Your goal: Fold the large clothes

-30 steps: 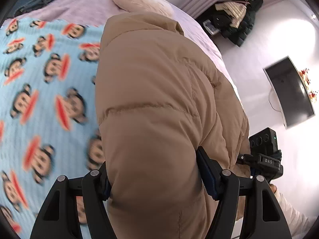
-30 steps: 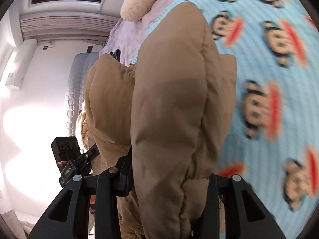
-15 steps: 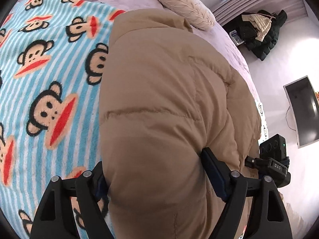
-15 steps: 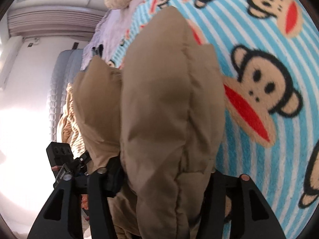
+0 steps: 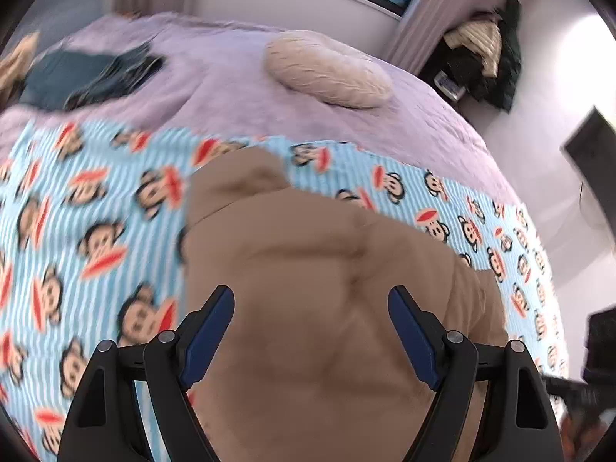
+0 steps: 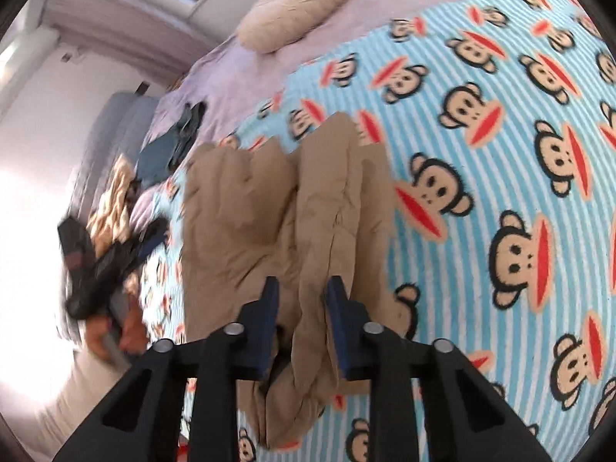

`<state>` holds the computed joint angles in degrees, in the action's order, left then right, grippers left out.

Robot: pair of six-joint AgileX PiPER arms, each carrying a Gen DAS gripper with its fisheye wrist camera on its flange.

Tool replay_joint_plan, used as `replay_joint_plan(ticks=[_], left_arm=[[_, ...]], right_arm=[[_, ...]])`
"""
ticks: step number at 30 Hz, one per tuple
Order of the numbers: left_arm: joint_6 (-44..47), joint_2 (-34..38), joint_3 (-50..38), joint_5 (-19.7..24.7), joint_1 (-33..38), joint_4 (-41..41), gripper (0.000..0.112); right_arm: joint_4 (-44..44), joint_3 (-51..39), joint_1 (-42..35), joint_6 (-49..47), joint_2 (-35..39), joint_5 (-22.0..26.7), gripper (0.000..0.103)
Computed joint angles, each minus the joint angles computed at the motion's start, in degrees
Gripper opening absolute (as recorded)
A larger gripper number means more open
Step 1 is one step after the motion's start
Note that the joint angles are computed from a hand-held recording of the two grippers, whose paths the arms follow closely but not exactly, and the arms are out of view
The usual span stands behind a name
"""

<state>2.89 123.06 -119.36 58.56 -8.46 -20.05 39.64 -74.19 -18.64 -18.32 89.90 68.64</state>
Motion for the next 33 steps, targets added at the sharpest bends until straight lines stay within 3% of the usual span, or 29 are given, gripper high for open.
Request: replay_joint_plan(ticks=[3,7,12,16,20,25,28,33], left_arm=[[-4.7,8.8,-13.5,4.9,-5.4,6.4,0.083],[-7.2,13.7,-19.9,7.3,-10.7,12.1,0.083],[-7.7,13.0,-16.4,4.6,-14.0,15.2,0.083],[-8.3,12.1,-13.7,2.5,-14.5,15.8,0.083],[-8.2,11.5,-11.6,0.9,-15.4,16.3,0.083],[-8.1,8.0,-3.3,-5.2,-18.6,19.5,0.083],[-8.2,7.9,-3.5,-4.8,-18.5,19.6,0.083],[-7.4,7.4,-6.2,-0.4,-17.4,17.8,0.083]], right_arm=[[-4.9,3.6,6.3,3.0,-2.0,-3.7,0.022],[-15.7,7.9,10.3,10.8,-4.9,-7.9,0.019],[-11.0,10.2,4.8,7.1,-12.4,-7.5,0.019],[-9.6,9.9,9.2,5.5,-11.0,-6.8,0.019],[-16.7,17.3,15.8,8.8,-8.0,-13.8,0.018],[-11.2,24.5,12.4,4.2,-6.4,-19.2,0.015],[-12.2,23.8,12.8,5.4,-6.3,-18.6,0.015],[-12.7,22.4,13.3,7.8,-5.3,-17.9,0.015]])
